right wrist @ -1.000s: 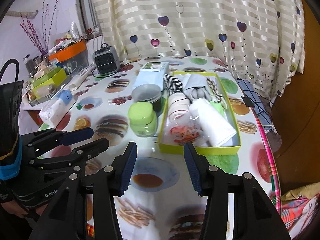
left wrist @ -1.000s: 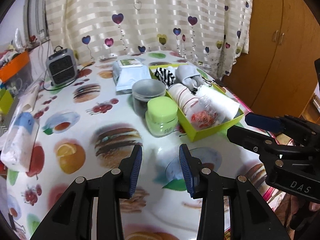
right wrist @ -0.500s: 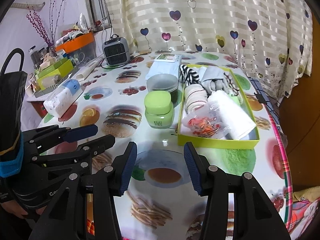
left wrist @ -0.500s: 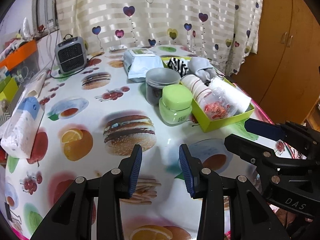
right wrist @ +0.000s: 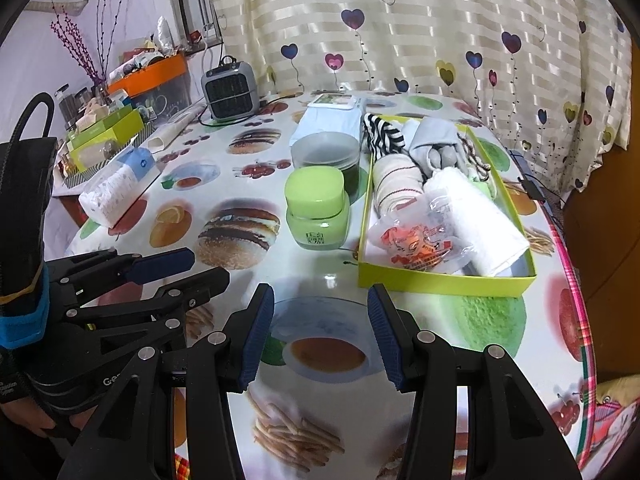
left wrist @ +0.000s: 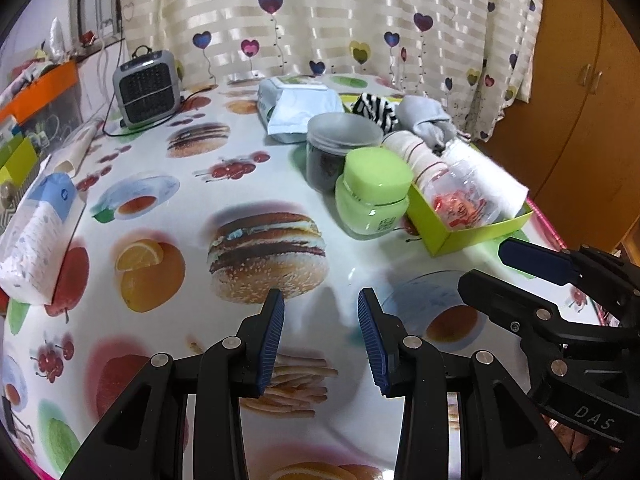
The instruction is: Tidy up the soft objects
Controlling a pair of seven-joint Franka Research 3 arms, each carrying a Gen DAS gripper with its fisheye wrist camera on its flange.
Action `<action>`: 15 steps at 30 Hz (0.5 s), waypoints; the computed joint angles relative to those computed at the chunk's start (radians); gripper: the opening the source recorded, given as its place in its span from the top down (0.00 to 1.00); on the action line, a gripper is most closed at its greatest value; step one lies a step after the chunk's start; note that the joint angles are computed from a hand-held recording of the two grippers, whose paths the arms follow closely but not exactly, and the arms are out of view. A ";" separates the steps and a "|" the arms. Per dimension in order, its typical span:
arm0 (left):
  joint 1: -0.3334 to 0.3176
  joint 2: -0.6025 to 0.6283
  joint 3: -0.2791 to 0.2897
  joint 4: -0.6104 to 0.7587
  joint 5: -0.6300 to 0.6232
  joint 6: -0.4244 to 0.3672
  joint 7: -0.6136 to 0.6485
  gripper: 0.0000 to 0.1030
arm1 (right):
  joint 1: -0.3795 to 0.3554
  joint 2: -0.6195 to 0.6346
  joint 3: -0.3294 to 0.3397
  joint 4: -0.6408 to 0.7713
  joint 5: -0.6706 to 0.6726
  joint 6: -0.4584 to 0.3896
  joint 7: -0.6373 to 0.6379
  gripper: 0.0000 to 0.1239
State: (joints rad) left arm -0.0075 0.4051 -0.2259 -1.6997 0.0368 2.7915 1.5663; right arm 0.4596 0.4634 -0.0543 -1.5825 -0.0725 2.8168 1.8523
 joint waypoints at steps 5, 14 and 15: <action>-0.007 0.012 0.012 0.010 0.015 -0.005 -0.018 0.64 | -0.002 0.020 0.007 0.023 0.008 -0.015 -0.012 0.60; -0.012 0.028 0.024 0.026 0.040 -0.019 -0.046 0.64 | -0.004 0.048 0.016 0.058 0.025 -0.035 -0.041 0.60; -0.009 0.030 0.020 0.027 0.038 -0.020 -0.043 0.64 | -0.004 0.051 0.016 0.061 0.027 -0.038 -0.043 0.60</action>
State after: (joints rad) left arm -0.0162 0.4346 -0.2060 -1.6727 0.0747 2.7714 1.5235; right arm 0.4555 0.5148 -0.0382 -1.5212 -0.0456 2.7791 1.8094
